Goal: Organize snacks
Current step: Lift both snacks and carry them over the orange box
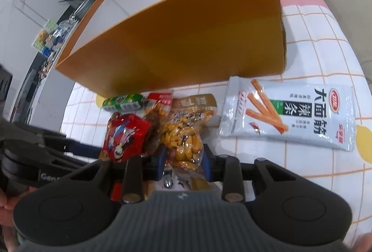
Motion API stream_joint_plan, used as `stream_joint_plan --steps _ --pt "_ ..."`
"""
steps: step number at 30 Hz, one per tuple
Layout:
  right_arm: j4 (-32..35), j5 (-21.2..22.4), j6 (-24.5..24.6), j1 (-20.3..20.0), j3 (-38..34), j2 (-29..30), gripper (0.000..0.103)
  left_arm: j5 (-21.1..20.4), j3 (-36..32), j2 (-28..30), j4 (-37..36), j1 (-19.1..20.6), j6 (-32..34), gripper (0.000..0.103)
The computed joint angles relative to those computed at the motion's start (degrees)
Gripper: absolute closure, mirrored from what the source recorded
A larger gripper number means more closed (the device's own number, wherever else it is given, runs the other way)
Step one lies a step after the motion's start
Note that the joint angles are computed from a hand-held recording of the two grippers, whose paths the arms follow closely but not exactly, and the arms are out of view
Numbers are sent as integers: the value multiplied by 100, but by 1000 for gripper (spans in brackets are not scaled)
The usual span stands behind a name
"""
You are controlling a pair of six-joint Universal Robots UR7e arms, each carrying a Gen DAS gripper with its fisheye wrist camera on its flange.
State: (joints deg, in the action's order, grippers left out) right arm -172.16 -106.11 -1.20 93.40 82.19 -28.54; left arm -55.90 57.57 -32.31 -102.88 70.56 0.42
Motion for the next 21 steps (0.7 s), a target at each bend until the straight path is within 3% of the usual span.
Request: stream_joint_plan --steps 7,21 --pt "-212 -225 -439 119 62 -3 80 -106 -44 -52 27 13 -237 24" --pt "-876 -239 4 251 826 -576 83 -300 569 -694 -470 -184 -127 24"
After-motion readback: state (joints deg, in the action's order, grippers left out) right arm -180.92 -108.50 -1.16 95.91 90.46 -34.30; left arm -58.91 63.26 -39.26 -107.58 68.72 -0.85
